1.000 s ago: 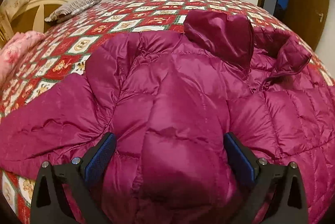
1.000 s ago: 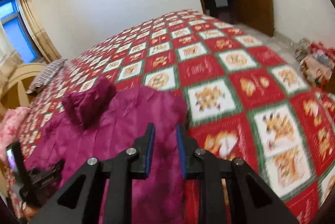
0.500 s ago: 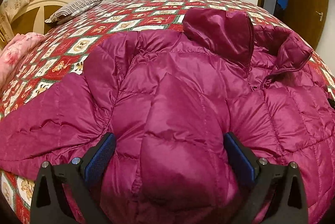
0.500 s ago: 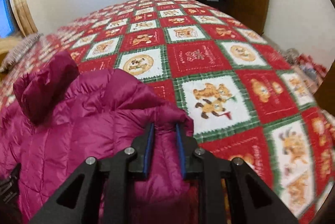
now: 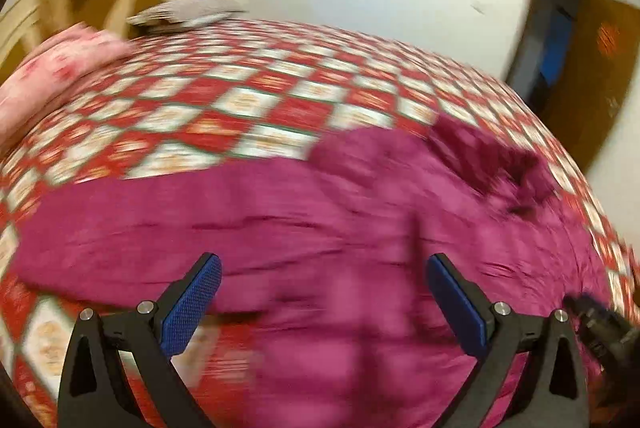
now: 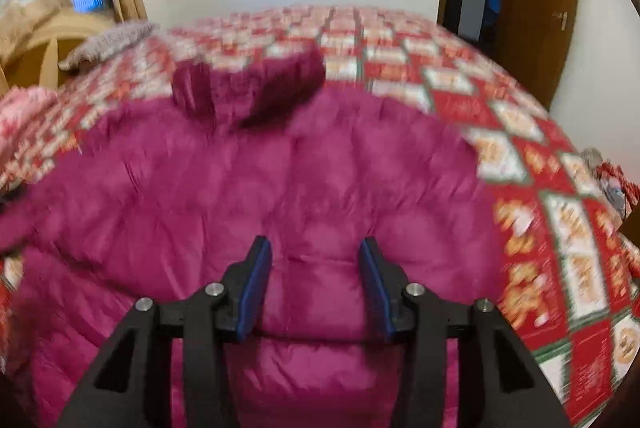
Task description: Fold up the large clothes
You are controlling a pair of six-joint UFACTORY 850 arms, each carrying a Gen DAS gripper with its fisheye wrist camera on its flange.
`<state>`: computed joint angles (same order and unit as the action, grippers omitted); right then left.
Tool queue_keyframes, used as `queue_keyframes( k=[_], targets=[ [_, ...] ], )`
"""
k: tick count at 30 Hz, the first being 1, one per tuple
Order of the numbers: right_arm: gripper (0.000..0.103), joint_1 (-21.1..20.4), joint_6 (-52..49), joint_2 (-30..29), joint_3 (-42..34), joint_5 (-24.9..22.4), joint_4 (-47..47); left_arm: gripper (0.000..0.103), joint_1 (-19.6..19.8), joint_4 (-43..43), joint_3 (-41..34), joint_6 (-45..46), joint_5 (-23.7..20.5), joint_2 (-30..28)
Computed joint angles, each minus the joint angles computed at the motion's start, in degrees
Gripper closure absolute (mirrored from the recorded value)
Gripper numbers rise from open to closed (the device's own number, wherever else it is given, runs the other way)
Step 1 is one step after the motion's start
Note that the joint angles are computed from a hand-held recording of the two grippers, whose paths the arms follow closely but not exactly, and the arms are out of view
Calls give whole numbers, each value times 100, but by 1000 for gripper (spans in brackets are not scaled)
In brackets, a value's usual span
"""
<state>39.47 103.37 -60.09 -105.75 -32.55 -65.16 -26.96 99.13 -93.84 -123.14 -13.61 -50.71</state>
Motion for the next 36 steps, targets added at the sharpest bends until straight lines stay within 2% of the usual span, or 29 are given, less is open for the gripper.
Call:
queue_keyframes(
  k=[2, 4, 7, 8, 11, 14, 16, 18, 20, 22, 23, 24, 25, 27, 30, 36],
  targets=[
    [54, 12, -51, -161, -135, -110, 48, 1, 239, 404, 557, -684, -419, 331],
    [53, 20, -158, -207, -217, -192, 127, 1, 458, 300, 865, -852, -775, 492],
    [52, 48, -355, -309, -365, -364, 210, 1, 897, -600, 1076, -623, -1084, 563],
    [52, 58, -410, -335, -409, -402, 244, 1, 1061, -731, 1146, -800, -1070, 576],
    [52, 64, -440, -369, -458, -431, 259, 1, 1521, -307, 1288, -1984, -572, 545],
    [52, 63, -420, -352, -445, -405, 257, 1, 1747, -574, 1160, -2081, -75, 369],
    [51, 67, -385, -341, -423, -404, 234, 1, 1684, -57, 1176, -2581, -280, 352],
    [51, 70, -404, -350, -434, -430, 237, 1, 1620, 523, 1165, -2907, -273, 333],
    [51, 80, -424, -370, -462, -476, 246, 4, 1555, 522, 1073, -2685, -267, 244],
    [51, 78, -393, -359, -435, -466, 214, 44, 1518, 495, 1071, -2514, -396, 227],
    [51, 78, -376, -350, -420, -455, 203, 52, 1490, 373, 1036, -2286, -437, 197],
    [51, 80, -375, -346, -413, -450, 201, 65, 1516, 439, 991, -2298, -386, 167],
    [51, 76, -336, -340, -397, -426, 178, 75, 1535, 731, 994, -2550, -303, 173],
    [51, 76, -278, -324, -368, -398, 146, 81, 1539, 1021, 970, -2720, -224, 197],
    [50, 67, -198, -302, -330, -355, 105, 86, 1413, 1244, 924, -2633, -507, 280],
    [50, 37, 156, -206, -146, -161, -117, 90, 962, 3392, 1034, -4036, -1044, 679]
  ],
)
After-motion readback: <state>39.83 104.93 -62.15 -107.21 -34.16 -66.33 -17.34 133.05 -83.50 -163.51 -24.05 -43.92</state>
